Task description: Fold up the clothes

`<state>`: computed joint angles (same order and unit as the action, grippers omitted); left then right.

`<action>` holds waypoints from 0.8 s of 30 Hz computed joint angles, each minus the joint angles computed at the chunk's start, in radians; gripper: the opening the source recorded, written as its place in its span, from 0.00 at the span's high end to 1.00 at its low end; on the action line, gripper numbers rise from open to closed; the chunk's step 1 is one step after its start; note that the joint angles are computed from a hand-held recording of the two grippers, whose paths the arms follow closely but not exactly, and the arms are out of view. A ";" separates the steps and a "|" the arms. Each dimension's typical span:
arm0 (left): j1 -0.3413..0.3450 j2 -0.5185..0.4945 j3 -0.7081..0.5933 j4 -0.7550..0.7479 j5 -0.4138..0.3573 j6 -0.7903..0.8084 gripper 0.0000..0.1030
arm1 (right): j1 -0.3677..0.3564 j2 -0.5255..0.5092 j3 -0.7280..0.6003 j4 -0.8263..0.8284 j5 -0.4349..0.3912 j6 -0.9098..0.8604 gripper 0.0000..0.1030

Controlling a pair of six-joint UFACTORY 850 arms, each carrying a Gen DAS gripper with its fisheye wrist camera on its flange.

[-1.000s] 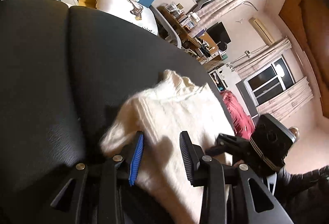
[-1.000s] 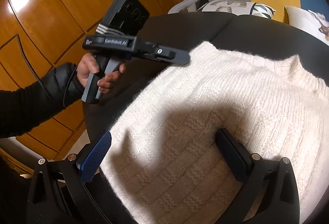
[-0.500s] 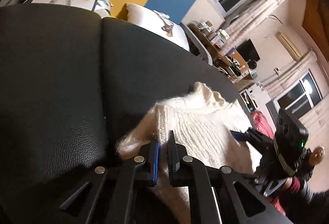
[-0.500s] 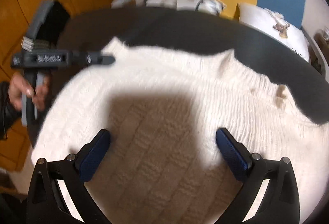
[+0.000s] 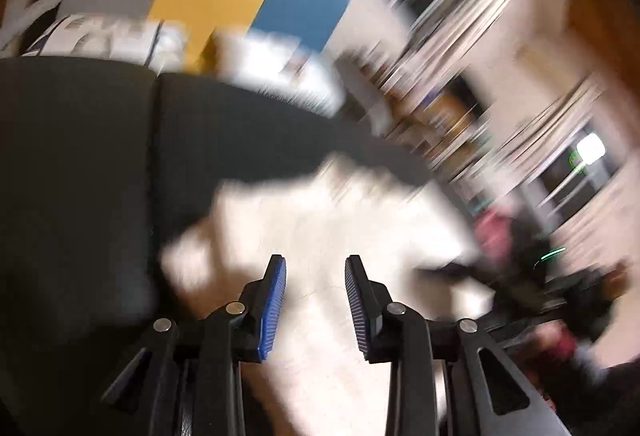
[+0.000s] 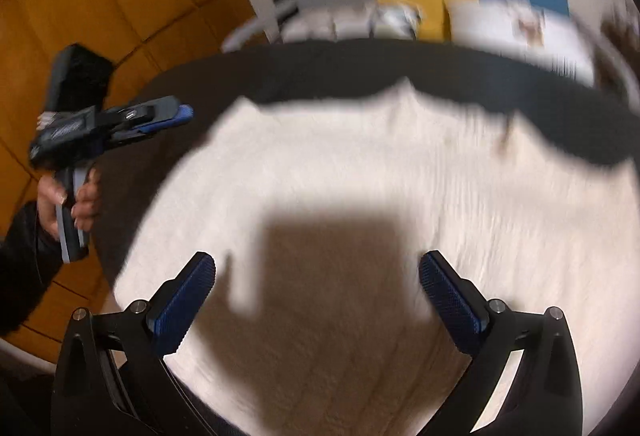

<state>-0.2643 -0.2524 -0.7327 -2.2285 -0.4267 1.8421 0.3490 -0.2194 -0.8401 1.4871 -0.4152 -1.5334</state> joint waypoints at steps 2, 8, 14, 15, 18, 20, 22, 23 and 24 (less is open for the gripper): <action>-0.002 0.004 -0.001 -0.004 0.033 -0.065 0.75 | -0.001 0.004 0.014 0.044 -0.003 -0.048 0.00; -0.081 0.063 -0.009 -0.084 0.165 0.048 0.72 | -0.136 0.093 0.079 -0.009 -0.267 -0.015 0.00; -0.242 0.056 -0.091 0.008 0.125 0.158 0.72 | -0.477 0.214 0.229 -0.198 -0.648 -0.036 0.00; -0.264 0.041 -0.114 0.035 0.115 0.149 0.72 | -0.539 0.225 0.240 -0.248 -0.679 -0.033 0.00; -0.313 -0.040 -0.213 0.120 0.061 0.084 0.72 | -0.673 0.228 0.244 -0.365 -0.689 -0.020 0.00; -0.340 -0.109 -0.300 0.211 0.067 -0.013 0.72 | -0.739 0.206 0.230 -0.416 -0.692 -0.019 0.00; -0.351 -0.164 -0.369 0.272 0.073 -0.093 0.72 | -0.775 0.170 0.206 -0.437 -0.719 -0.032 0.00; -0.351 -0.188 -0.399 0.306 0.073 -0.139 0.72 | -0.778 0.148 0.189 -0.443 -0.736 -0.043 0.00; -0.350 -0.212 -0.428 0.339 0.076 -0.181 0.72 | -0.772 0.125 0.170 -0.450 -0.746 -0.051 0.00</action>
<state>-0.6147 -0.4644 -1.1612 -1.8899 -0.3510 1.6611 -0.4227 -0.0948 -0.6696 1.0375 -1.1613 -1.5842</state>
